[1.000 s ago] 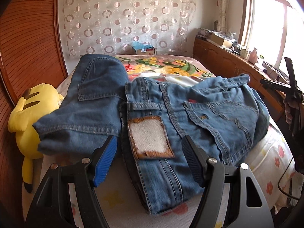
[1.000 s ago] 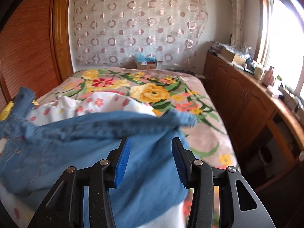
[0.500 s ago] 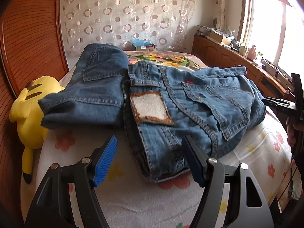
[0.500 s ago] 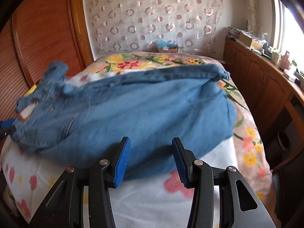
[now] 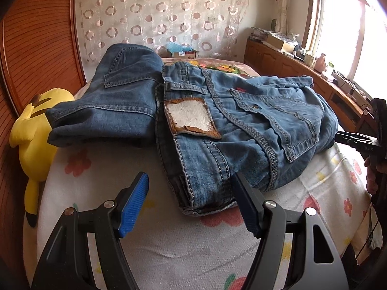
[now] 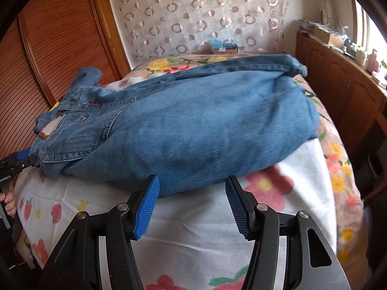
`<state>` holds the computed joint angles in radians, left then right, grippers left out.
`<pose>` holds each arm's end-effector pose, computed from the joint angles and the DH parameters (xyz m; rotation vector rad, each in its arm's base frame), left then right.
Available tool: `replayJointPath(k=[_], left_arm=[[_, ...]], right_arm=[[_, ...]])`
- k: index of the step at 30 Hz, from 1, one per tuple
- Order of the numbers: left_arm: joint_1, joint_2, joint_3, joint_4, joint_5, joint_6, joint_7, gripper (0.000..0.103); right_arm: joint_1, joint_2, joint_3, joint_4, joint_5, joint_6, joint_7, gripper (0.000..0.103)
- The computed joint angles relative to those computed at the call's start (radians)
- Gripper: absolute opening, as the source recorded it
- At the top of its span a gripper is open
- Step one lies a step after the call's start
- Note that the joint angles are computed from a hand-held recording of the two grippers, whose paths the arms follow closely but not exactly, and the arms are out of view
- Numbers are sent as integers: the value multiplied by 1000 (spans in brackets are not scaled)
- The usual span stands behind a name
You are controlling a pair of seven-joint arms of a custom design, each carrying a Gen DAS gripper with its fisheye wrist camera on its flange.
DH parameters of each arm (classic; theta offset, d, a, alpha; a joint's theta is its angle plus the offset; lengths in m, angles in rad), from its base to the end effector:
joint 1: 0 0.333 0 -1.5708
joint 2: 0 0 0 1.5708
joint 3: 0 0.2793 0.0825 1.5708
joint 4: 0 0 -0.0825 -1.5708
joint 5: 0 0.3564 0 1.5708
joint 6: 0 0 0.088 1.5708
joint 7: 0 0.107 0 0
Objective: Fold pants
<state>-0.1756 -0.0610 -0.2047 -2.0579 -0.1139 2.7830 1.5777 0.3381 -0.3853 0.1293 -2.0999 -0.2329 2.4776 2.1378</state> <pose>0.5229 -0.2059 0.5304 -1.5402 2.0927 -0.9404 0.4187 0.2236 0.6350 -1.7451 1.6814 -0.5706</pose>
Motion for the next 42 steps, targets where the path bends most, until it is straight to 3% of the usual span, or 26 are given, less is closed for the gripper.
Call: replayJointPath(k=[6, 10, 12, 15, 17, 23, 27, 36, 42], left_arm=[[-6, 21, 5, 10, -59, -3, 48, 69], [-18, 24, 8, 14, -208, -12, 172, 43], [-26, 16, 8, 13, -275, -16, 237, 30], [-28, 4, 0, 13, -243, -11, 231, 18], [-31, -10, -2, 15, -239, 7, 229, 16], [-28, -15, -3, 110, -185, 5, 211, 14], [-22, 15, -3, 223, -132, -13, 179, 7], [-5, 90, 14, 502, -8, -99, 96, 6], [35, -12, 40, 458, 12, -74, 104, 6]], right_arm=[[10, 59, -9, 58, 25, -4, -30, 61], [15, 96, -17, 82, 44, 27, -61, 60], [25, 108, -28, 85, 75, 54, -95, 39], [38, 107, -34, 77, 110, 87, -142, 11], [26, 104, -15, 85, 71, 89, -131, 6], [-5, 101, 7, 143, -22, 83, -112, 5], [-18, 136, 30, 237, -101, 37, -97, 4], [-13, 199, 79, 423, -305, -9, 22, 4], [47, 179, 94, 442, -310, 3, 12, 4]])
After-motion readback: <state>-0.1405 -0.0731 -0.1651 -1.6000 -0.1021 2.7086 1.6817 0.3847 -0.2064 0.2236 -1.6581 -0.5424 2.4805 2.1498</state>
